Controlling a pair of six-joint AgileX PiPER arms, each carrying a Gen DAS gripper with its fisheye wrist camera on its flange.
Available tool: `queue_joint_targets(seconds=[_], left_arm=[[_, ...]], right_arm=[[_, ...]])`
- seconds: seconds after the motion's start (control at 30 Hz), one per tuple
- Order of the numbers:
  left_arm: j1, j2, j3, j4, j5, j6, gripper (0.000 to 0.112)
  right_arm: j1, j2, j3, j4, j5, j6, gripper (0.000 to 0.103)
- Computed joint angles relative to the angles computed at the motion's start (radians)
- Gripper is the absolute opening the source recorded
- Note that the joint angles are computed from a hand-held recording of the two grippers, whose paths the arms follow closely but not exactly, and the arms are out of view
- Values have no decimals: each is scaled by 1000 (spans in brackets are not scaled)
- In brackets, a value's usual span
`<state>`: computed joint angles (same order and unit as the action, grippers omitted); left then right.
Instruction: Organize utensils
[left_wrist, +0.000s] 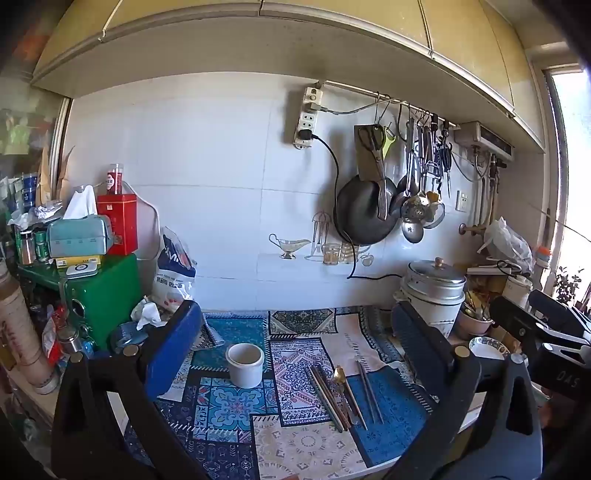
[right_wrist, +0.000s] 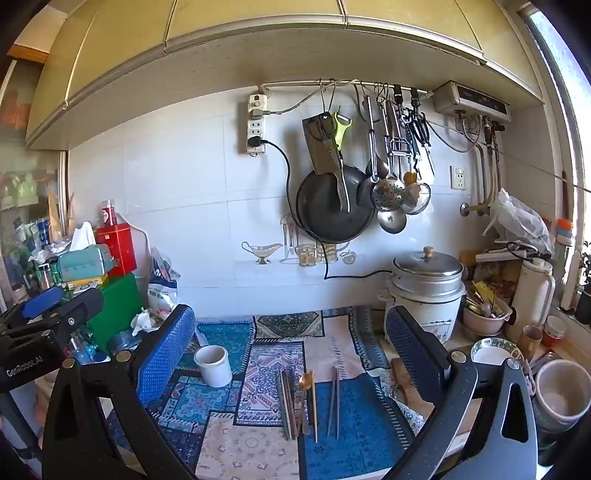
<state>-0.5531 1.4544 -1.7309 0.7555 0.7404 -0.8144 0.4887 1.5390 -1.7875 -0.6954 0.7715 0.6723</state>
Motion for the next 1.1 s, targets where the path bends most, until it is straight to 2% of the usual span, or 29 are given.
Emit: queue_joint_targets(seconds=[0.3,0.47,0.6,1.1], left_arm=[[1,2,-10,-12,14,15,103],[6,-9,32,17,-10,-21,103],[21,1,13,-18,-10,10,103],[31,14,-6,-41,-2,31,103]], right_arm=[[2,16,-32,8,18,-12,103],[5,26,-52,7,29,-16,103],[-27,18,-30,35,0,-34,103],[-25,13,-15,34,-7,-24,103]])
